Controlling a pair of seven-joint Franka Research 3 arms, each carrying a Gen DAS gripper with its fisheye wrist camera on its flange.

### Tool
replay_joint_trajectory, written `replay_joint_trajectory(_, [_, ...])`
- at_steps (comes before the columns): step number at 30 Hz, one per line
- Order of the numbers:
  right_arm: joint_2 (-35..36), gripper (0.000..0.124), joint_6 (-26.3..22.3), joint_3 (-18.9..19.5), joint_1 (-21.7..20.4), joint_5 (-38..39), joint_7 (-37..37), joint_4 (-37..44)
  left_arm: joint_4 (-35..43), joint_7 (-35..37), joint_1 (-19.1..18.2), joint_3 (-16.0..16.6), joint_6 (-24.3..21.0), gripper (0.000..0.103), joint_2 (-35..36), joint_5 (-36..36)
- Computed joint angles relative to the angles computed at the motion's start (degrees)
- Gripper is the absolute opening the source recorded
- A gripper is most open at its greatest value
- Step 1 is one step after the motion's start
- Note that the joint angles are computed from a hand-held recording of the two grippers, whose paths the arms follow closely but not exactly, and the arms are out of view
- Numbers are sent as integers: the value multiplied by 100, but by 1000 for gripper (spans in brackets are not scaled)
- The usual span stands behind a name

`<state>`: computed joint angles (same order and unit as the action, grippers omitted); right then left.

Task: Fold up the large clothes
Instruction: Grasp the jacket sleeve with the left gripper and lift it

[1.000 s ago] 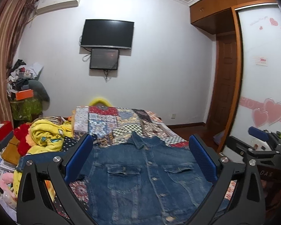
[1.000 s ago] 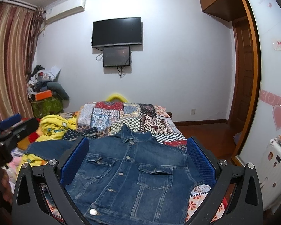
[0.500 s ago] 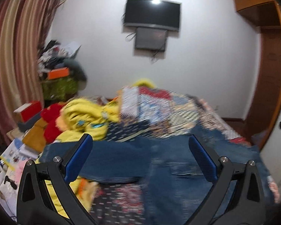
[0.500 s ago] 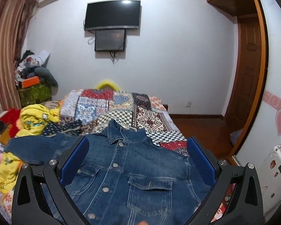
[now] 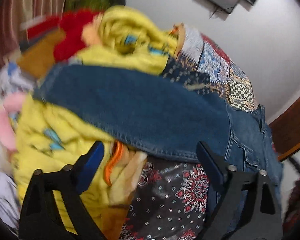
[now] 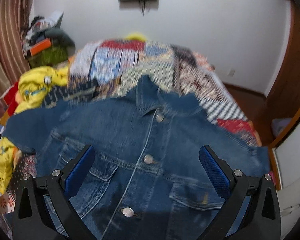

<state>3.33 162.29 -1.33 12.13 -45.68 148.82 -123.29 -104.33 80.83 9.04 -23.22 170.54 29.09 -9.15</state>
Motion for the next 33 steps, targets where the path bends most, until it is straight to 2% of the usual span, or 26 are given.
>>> replay_joint_trajectory(1, [88, 103, -14, 35, -21, 321, -310, 48, 107, 147, 270, -271, -128, 86, 170, -201])
replay_joint_trajectory(4, [297, 103, 0, 58, 6, 1056, -1081, 126, 340, 320, 544, -535, -342, 77, 456, -559])
replay_joint_trajectory(8, [412, 103, -16, -47, 142, 1374, -1539, 183, 730, 177, 488, -373, -396, 76, 796, -772])
replay_joint_trajectory(11, [515, 103, -46, -136, 229, 1470, -1687, 293, 1166, -5, 368, -169, -562, 71, 1094, -743])
replay_joint_trajectory(15, [531, 103, -68, -217, 299, 1582, -1749, 316, 1762, -552, -20, 362, -915, 63, 1412, -480])
replay_joint_trajectory(18, [575, 103, -114, -248, 319, 1681, -1800, 392, 2052, -855, -188, 582, -1029, 55, 1540, -278])
replay_joint_trajectory(19, [572, 103, -126, -255, 326, 1709, -1803, 397, 2156, -988, -275, 689, -1078, 49, 1566, -179])
replay_joint_trajectory(20, [559, 103, -138, -262, 336, 1727, -1789, 395, 2218, -1137, -380, 821, -1135, 39, 1559, -51])
replay_joint_trajectory(22, [526, 103, -149, -258, 332, 1790, -1803, 378, 2314, -1473, -719, 1245, -1313, 24, 1463, 415])
replay_joint_trajectory(26, [374, 103, -91, -272, 323, 1675, -1699, 248, 2249, -1912, -1230, 1804, -1422, 15, 1130, 1410])
replay_joint_trajectory(31, [161, 103, -72, -229, 226, 1349, -1459, 84, 1883, -2057, -1391, 1895, -983, 11, 555, 2159])
replay_joint_trajectory(33, [69, 103, -31, -192, 154, 1277, -1402, 12, 1852, -2032, -1417, 1813, -810, 9, 388, 2320])
